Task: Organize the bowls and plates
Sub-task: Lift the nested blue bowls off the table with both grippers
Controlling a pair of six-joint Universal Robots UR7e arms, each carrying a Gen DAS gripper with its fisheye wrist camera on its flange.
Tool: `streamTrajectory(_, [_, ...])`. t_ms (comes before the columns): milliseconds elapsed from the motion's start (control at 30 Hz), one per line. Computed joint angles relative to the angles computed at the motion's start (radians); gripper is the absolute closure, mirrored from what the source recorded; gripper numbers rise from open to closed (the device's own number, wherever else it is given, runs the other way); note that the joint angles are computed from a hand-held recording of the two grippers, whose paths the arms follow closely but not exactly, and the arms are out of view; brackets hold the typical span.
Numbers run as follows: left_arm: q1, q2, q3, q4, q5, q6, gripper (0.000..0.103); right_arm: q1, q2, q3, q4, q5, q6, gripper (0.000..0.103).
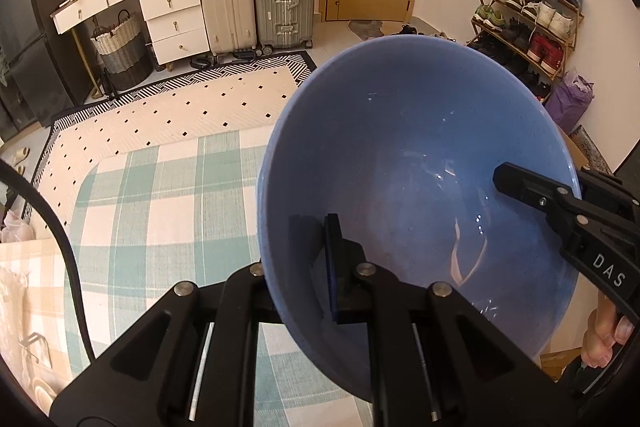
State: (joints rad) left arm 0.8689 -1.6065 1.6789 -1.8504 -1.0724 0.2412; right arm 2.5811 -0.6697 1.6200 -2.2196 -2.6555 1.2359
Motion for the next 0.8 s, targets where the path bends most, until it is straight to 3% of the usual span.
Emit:
streamTrajectory(233, [0.021,0.106,-0.070,-0.031,-0.001,0.008,0.095,-0.033,-0.003,0.003,-0.059,-0.008,-0.063,0.089])
streamTrajectory(800, [0.131,0.262,-0.071,-0.179,-0.028,0.074,0.094,-0.132,0.024,-0.001,-0.174,0.005,-0.189,0.088])
